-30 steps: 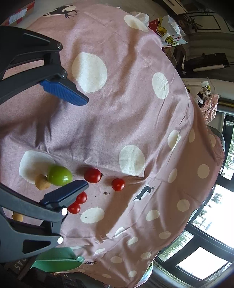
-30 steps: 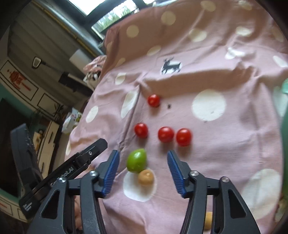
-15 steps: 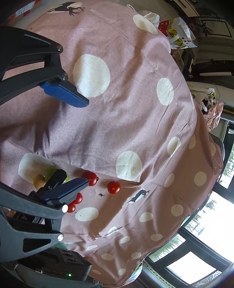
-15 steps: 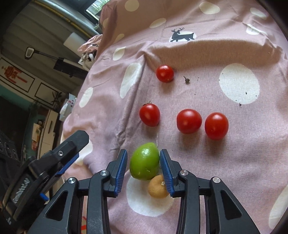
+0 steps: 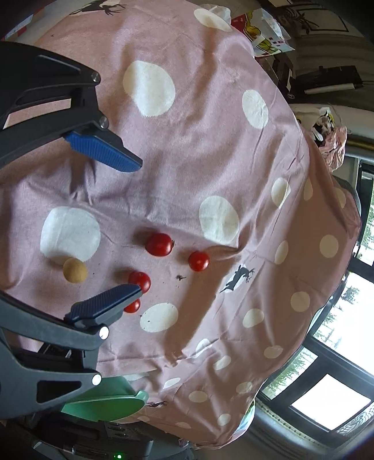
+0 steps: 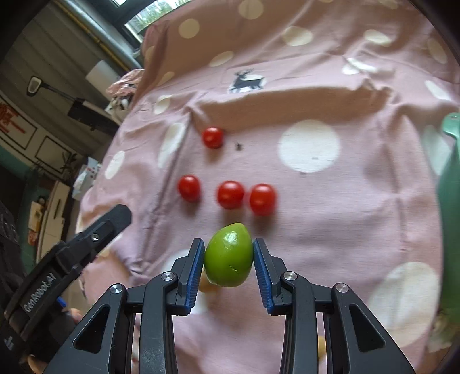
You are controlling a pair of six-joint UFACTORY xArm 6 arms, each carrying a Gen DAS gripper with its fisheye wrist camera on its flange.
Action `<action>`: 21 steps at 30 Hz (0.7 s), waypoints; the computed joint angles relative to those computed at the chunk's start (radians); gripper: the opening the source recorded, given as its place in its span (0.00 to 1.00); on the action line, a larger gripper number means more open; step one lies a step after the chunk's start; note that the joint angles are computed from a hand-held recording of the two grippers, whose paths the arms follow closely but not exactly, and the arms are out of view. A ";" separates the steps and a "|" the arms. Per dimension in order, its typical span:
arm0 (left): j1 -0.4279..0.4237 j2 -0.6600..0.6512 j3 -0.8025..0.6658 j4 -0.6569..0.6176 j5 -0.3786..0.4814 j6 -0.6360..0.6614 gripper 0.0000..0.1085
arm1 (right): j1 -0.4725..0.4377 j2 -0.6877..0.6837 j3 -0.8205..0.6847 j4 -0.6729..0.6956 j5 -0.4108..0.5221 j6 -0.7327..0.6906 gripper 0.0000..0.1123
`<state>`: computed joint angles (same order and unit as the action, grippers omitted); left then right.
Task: Organize fruits
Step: 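Carry the held green plum with the right gripper over the green bowl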
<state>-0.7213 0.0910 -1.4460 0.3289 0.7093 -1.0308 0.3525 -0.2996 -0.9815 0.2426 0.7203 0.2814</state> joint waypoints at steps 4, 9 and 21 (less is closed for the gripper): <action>-0.027 0.040 -0.044 -0.024 0.004 0.049 0.72 | -0.039 -0.013 0.012 -0.041 0.064 0.009 0.32; -0.052 0.086 -0.093 -0.050 0.021 0.097 0.65 | -0.062 -0.007 0.012 -0.041 0.088 0.029 0.32; -0.071 0.142 -0.120 -0.291 -0.040 0.284 0.45 | -0.141 -0.081 0.078 0.053 0.032 0.019 0.32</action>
<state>-0.7926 0.2332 -1.5663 0.0374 0.6690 -0.7466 0.2116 -0.3810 -0.9037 0.2958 0.7522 0.3005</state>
